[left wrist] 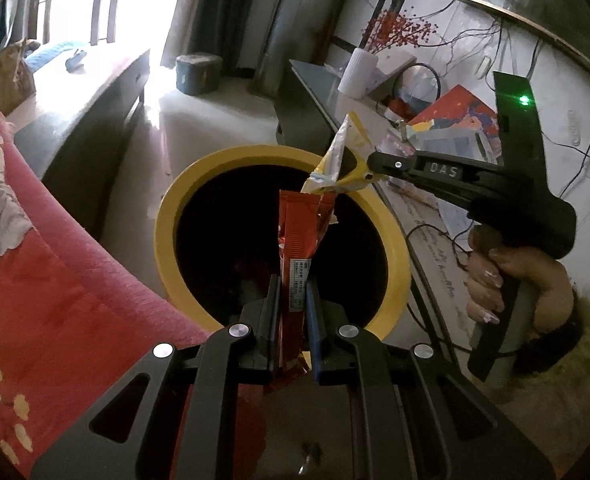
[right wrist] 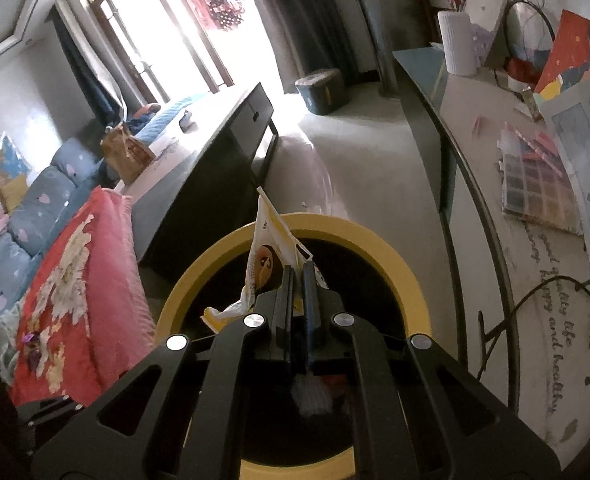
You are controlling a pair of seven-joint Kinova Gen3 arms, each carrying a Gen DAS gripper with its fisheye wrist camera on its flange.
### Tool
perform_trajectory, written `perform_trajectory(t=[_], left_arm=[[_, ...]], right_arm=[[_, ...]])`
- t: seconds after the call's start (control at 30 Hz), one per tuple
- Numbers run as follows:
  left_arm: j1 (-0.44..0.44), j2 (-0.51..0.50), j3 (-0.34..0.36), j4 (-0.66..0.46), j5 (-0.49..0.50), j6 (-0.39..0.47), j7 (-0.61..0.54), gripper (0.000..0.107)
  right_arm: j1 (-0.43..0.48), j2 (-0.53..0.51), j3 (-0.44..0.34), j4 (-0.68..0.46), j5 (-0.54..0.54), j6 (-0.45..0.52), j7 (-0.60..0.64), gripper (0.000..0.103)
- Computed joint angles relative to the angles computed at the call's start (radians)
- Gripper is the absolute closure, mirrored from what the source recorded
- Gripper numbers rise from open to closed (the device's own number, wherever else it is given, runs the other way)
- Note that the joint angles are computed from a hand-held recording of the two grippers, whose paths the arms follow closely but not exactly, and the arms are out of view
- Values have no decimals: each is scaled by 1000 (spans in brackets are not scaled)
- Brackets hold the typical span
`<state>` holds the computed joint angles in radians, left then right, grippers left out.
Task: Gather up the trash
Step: 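Open both tools to drop the red packet and chip bag into the bin, then move both tools back over the purple wrappers on the bedspread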
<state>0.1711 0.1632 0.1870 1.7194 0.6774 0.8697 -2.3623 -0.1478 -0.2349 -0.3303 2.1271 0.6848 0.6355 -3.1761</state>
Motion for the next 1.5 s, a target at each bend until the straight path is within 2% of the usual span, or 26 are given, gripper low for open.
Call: perform_trajectory(t=[0.3, 0.37, 0.4, 0.43, 0.5, 0.53, 0.57, 0.6, 0.77, 0.97, 1.2, 1.5], left_arm=[[18, 40, 18, -33, -18, -28, 19, 93], [22, 40, 22, -37, -19, -46, 23, 72], [26, 32, 17, -29, -17, -65, 26, 42], [11, 26, 21, -20, 2, -72, 15, 33], [-1, 17, 16, -17, 15, -70, 10, 29], [0, 7, 12, -12, 8, -80, 16, 16], [2, -3, 9, -6, 1, -93, 22, 11], [1, -15, 5, 0, -1, -105, 22, 11], [-18, -82, -23, 37, 19, -140, 10, 11], [-35, -160, -75, 86, 29, -191, 7, 11], [-76, -234, -158, 129, 66, -216, -15, 11], [-117, -293, -251, 176, 121, -248, -74, 11]], right_arm=[[5, -9, 20, 15, -35, -27, 25, 99], [15, -16, 19, 20, -43, -43, 26, 93], [23, -20, 14, 21, -43, -45, 18, 93], [36, -24, 1, 23, -34, -42, 2, 90], [51, -31, -16, 24, -21, -37, -18, 85], [58, -34, -25, 25, -14, -33, -31, 79], [63, -36, -32, 24, -9, -29, -42, 75], [68, -38, -43, 22, 0, -22, -57, 70], [59, -36, -88, -6, 51, 22, -97, 64], [7, -28, -103, -47, 108, 59, -113, 57], [-81, 12, -118, -106, 161, 70, -103, 57], [-235, 96, -91, -203, 211, 55, -21, 50]])
